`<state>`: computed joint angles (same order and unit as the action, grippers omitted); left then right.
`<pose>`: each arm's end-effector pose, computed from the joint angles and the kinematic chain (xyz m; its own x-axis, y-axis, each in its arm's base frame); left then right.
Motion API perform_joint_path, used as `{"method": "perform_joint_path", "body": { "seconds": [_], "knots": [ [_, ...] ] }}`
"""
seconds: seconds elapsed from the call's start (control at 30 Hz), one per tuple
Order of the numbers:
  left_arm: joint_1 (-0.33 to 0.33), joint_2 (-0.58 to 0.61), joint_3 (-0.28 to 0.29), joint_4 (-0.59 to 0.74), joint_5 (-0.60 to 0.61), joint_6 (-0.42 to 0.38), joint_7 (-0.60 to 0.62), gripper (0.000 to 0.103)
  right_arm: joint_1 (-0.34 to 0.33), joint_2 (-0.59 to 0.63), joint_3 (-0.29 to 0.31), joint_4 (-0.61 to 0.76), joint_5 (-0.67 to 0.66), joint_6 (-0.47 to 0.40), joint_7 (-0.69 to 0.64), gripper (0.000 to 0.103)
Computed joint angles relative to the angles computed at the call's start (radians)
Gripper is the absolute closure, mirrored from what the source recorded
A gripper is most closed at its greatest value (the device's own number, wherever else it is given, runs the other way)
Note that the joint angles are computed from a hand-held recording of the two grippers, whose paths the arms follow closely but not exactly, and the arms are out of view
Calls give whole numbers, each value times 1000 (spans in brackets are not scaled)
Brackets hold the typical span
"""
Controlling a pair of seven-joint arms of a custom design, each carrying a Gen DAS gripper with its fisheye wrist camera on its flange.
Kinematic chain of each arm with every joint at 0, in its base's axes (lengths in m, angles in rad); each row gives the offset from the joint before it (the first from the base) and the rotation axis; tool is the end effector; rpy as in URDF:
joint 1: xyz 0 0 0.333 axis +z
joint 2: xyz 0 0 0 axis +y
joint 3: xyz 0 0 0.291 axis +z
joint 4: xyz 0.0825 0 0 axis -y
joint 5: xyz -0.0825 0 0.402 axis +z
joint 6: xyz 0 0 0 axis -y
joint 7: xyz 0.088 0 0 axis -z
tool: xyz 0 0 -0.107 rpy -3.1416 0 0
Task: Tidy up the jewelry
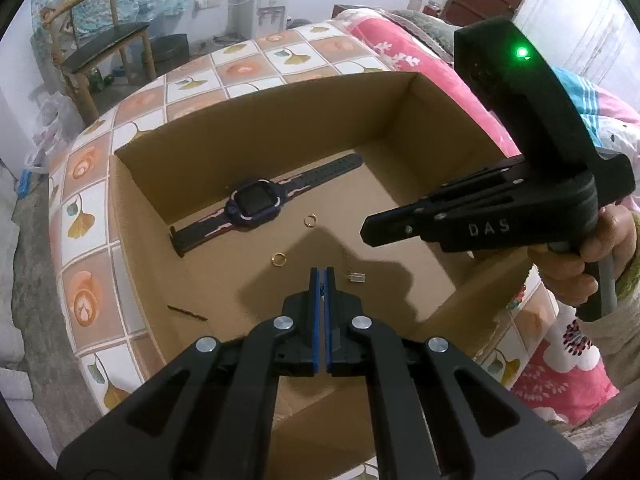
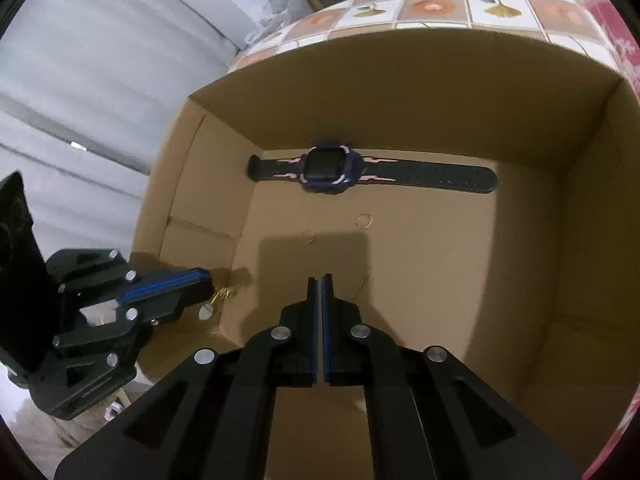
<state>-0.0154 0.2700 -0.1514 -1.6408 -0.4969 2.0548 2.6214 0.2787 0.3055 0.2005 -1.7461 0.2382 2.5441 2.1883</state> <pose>0.6559 -0.1280 0.4509 -0.8541 -0.4923 0.1679 -0.5092 0.7257 -0.4626 0.6174 0.3043 0.4236 -0.2310 -0.8488 -0.4757 -0.9082 0.3635 -0.2075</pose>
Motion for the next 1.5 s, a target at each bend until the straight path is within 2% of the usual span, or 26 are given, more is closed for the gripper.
{"method": "perform_joint_path", "body": {
  "seconds": [0.1,0.17,0.27,0.33,0.4,0.47,0.57,0.63,0.7,0.87,1.0,1.07,1.23,1.3,1.43,1.5],
  "knots": [
    [7,10,1,18,-15,-15,-9,86,11,-21,-12,-33,-31,33,29,100],
    [12,12,3,22,-25,-11,-13,83,20,-49,-19,-65,-56,50,59,97],
    [21,11,4,31,-40,-18,-22,82,30,-86,-32,-102,-97,76,103,84],
    [31,-1,5,26,-60,-18,-19,80,48,-124,-45,-138,-153,98,157,82],
    [46,-40,5,-12,-106,7,12,70,55,-156,-53,-166,-193,122,187,76],
    [56,-82,7,-56,-150,45,49,65,69,-211,-69,-213,-272,160,253,71],
    [78,-176,20,-157,-254,94,146,51,92,-298,-78,-296,-449,226,417,66],
    [87,-222,37,-206,-315,88,198,43,98,-365,-69,-363,-617,269,578,60],
    [97,-272,60,-262,-365,66,240,36,93,-416,-51,-415,-728,288,695,58],
    [106,-372,107,-401,-420,76,315,29,96,-498,1,-521,-866,289,907,58],
    [118,-412,137,-476,-409,42,329,28,110,-517,27,-589,-900,320,1040,58],
    [121,-422,143,-505,-395,31,336,28,137,-506,29,-606,-867,298,1061,58],
    [120,-435,134,-583,-332,62,340,28,209,-430,16,-574,-752,236,1001,58],
    [115,-425,128,-598,-311,75,328,28,222,-400,13,-565,-737,250,994,58],
    [95,-433,109,-659,-282,157,344,28,254,-327,10,-512,-656,201,885,58],
    [85,-439,109,-677,-288,169,359,28,265,-310,13,-492,-649,168,865,58]
  ]
}}
